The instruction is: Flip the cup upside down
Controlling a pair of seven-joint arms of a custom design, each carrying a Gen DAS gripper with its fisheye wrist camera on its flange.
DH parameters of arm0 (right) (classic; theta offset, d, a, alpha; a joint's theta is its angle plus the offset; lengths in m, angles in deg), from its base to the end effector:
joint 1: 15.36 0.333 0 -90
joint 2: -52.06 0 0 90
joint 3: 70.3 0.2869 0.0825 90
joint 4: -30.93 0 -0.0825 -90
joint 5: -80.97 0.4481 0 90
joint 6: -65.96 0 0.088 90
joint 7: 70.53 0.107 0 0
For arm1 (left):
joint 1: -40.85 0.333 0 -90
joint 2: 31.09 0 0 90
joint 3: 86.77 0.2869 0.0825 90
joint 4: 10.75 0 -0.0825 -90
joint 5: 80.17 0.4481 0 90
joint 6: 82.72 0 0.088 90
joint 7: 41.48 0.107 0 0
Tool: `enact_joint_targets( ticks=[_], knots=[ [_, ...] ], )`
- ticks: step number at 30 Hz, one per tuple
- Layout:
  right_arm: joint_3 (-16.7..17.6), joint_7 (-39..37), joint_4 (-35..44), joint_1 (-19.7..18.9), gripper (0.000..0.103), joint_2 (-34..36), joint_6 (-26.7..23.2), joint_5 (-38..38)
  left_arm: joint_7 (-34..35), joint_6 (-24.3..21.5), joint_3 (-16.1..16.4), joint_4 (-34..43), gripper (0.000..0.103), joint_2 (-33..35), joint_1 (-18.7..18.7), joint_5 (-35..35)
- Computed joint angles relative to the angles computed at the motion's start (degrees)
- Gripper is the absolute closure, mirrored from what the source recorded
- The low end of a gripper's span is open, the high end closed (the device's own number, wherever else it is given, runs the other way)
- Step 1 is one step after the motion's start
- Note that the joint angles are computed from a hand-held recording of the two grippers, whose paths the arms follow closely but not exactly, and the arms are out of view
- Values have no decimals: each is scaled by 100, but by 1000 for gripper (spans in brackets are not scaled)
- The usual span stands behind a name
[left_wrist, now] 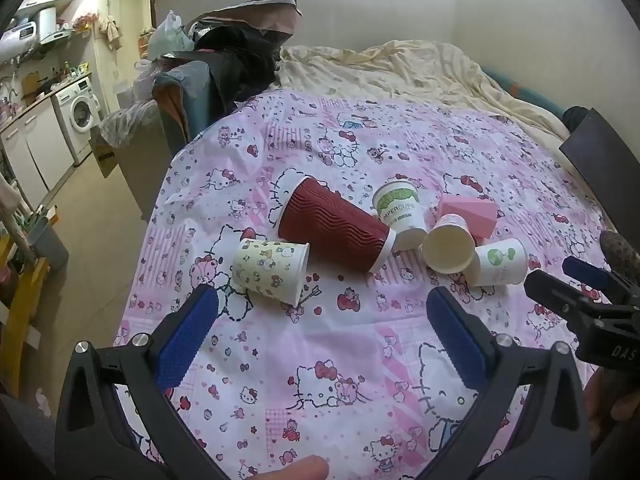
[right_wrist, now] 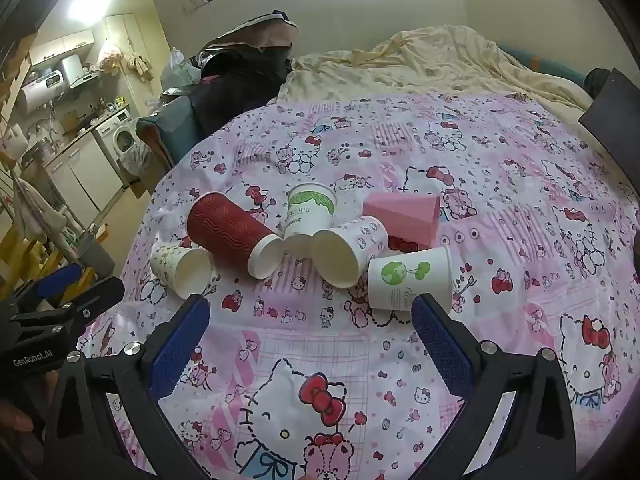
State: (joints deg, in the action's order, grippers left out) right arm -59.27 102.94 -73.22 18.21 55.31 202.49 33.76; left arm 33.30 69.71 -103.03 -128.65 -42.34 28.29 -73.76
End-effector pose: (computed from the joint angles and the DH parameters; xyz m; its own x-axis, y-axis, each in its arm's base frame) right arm 0.4911 0.4713 0.5125 -0.1267 -0.9734 -0.1907 -0.6566 0.2265 -0.7194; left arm 0.5352 -0.3089 0.5642 -0.3378 -0.9408 0.0285 -0.6625 0.2162 -0.7172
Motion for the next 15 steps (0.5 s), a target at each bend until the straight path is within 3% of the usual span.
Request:
enact_joint_targets(
  ticks=[15],
  knots=[
    [2,67,-39,-14,0,-28,75,-28,-9,37,5,3,0,13,-1,5]
  ],
)
